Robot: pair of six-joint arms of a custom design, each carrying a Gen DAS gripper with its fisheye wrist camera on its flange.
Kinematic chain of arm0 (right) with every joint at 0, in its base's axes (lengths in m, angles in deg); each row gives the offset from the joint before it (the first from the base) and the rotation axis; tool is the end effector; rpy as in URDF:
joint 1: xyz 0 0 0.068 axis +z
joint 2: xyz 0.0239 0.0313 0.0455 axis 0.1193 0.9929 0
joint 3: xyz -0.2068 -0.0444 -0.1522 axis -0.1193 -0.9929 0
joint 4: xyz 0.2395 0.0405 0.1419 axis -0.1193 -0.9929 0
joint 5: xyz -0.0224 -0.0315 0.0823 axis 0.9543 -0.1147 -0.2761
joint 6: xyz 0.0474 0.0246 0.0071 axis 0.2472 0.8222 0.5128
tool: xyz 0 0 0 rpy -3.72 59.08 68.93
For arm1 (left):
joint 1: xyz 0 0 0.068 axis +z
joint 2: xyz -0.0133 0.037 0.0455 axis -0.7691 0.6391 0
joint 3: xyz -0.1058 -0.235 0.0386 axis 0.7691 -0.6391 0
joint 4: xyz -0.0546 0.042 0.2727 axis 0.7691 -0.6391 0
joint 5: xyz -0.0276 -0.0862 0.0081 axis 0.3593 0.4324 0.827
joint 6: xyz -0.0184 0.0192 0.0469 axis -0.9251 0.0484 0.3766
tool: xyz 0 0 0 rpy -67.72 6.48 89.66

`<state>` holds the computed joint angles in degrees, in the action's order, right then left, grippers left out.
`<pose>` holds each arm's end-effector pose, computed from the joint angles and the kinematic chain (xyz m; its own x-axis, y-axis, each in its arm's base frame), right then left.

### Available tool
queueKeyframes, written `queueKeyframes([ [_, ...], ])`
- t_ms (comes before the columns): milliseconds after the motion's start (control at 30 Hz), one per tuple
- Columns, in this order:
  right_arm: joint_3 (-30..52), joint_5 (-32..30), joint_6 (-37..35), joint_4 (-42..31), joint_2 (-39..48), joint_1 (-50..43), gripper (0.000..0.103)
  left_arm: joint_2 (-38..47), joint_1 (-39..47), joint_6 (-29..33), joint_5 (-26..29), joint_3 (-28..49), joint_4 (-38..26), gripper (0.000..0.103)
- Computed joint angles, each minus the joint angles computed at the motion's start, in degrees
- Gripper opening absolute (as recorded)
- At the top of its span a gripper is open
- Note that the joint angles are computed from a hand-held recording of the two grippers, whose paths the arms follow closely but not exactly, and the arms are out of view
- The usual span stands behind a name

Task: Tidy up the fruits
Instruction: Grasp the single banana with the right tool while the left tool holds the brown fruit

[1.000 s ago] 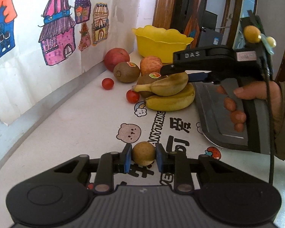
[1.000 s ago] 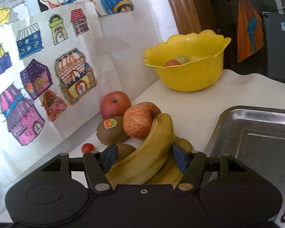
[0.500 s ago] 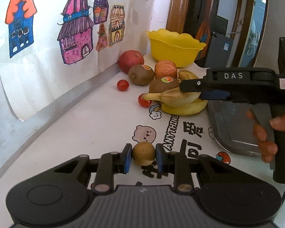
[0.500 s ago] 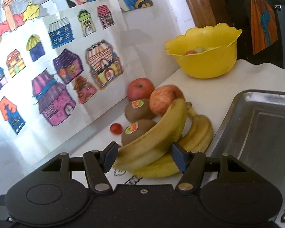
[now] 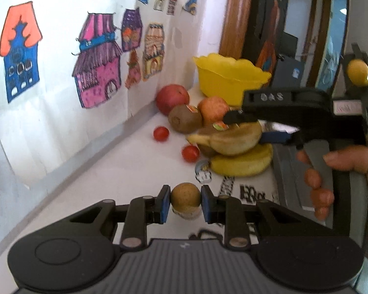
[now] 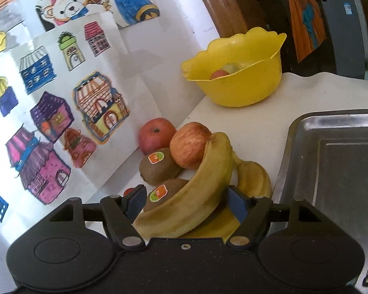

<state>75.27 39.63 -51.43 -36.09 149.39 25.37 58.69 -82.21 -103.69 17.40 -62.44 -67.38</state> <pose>0.3775 0.1381 0.0974 -0.6974 0.0691 -0.7133 -0.3452 0.8398 0.4189 0.2095 -0.1092 0.1360 -0.5566 -0.2127 -0.8031 -0.2017 0.9724 -0.1177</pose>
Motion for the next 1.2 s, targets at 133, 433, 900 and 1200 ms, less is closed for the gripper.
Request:
queueKeyframes([
  [133,0.29,-3.01,-1.25,0.35,0.66,-1.24,0.076,0.91,2.10,-0.02,0.91,0.16,2.00,0.029],
  [433,-6.30,-0.87,-10.31,6.58,-3.76,0.61,0.081,0.70,4.32,-1.69,1.76,-1.13,2.92,0.029],
  [900,2.45,0.57,-6.61,0.97,2.54,0.96,0.084,0.83,6.67,-1.60,2.43,-0.64,2.56,0.029],
  [1200,9.52,-1.76,0.10,-0.54,9.07,-0.02,0.057,0.86,7.14,-1.42,3.43,-1.15,3.55,0.029],
])
